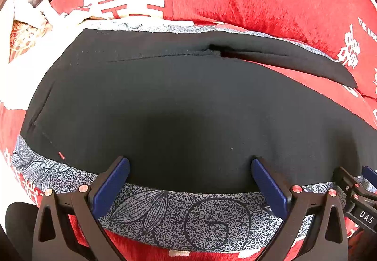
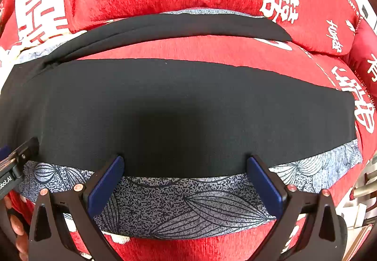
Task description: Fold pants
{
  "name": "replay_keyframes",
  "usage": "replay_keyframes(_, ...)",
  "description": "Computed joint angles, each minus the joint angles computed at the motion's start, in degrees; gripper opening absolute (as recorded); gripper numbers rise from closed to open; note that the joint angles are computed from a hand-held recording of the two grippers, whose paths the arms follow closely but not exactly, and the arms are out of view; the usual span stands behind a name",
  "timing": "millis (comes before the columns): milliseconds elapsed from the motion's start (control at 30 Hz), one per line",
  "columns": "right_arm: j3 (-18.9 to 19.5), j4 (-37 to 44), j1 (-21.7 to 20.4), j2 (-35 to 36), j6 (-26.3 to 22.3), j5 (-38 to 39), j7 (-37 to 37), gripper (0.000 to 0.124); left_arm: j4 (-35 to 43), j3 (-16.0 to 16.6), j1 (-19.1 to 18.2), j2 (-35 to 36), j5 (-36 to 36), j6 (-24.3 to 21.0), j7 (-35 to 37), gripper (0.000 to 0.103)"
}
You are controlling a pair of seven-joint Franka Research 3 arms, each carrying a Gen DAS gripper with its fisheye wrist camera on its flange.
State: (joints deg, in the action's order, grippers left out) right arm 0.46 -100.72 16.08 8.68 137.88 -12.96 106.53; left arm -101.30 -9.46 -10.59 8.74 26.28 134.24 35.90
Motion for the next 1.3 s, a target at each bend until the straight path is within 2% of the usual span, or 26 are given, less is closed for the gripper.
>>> replay_keyframes(133, -0.02, -0.10, 0.04, -0.01, 0.12, -0.10, 0.09, 0.103, 0.08, 0.07, -0.03, 0.11, 0.27, 0.15, -0.16, 0.103)
replay_keyframes(267, -0.04, 0.60, 0.04, 0.39, -0.67, 0.07, 0.10, 0.103, -1.87, 0.27, -0.38, -0.87, 2.80, 2.11, -2.69, 0.103)
replay_keyframes(367, -0.09, 1.03, 0.09, 0.66, -1.08, 0.14, 0.18, 0.103, -2.54, 0.20, 0.09, -1.19, 2.47, 3.40, -1.72, 0.103)
replay_keyframes(467, -0.17, 4.84, 0.46, 2.29, -5.68, 0.08, 0.63, 0.103, -2.72, 0.02, 0.84, -1.39, 0.01, 4.04, 1.38, 0.103)
replay_keyframes(500, -0.25, 5.24, 0.66, 2.27, -5.99, -0.29, 1.00, 0.103, -2.75, -0.09, 0.94, -1.54, -0.61, 3.63, 2.56, 0.103)
replay_keyframes(533, -0.07, 4.68, 0.66, 1.69, -4.37, 0.04, 0.51, 0.103, -1.23, -0.19, 0.91, -1.20, -1.07, 1.06, 4.26, 0.103)
replay_keyframes(600, 0.33, 2.20, 1.10, -0.18, 1.29, -0.90, -0.06, 0.103, -1.14, 0.19, 0.25, -2.26, 2.56, -1.48, 2.34, 0.103)
replay_keyframes(700, 1.12, 1.74, 1.79, -0.68, 6.15, -1.93, -1.67, 0.103, -3.16, 0.45, 0.88, -4.55, 4.08, 0.10, 0.83, 0.103)
replay_keyframes(800, 1.24, 5.02, 2.81, 1.61, 3.73, -1.96, -2.52, 0.103, -4.05, 0.52, 2.40, -5.30, -1.73, -0.14, 3.20, 0.103)
replay_keyframes(900, 1.25, 8.90, 3.52, 4.29, -1.03, -0.77, -3.62, 0.103, -4.87, 0.56, 3.20, -5.71, -4.45, -1.98, 4.42, 0.103)
replay_keyframes(1000, 1.08, 10.24, 4.32, 5.13, -3.45, -0.09, -5.12, 0.103, -5.05, 0.62, 3.69, -6.20, -5.51, -3.89, 3.95, 0.103)
replay_keyframes(1067, 0.70, 11.02, 5.58, 5.65, -3.75, -3.12, -5.45, 0.103, -4.83, 0.62, 3.89, -6.16, -5.67, -4.67, 3.60, 0.103)
replay_keyframes(1300, 0.82, 11.93, 7.71, 6.79, -0.74, -6.49, -9.82, 0.103, -1.20, 1.31, 5.03, -4.29, -5.76, -7.35, 4.68, 0.103)
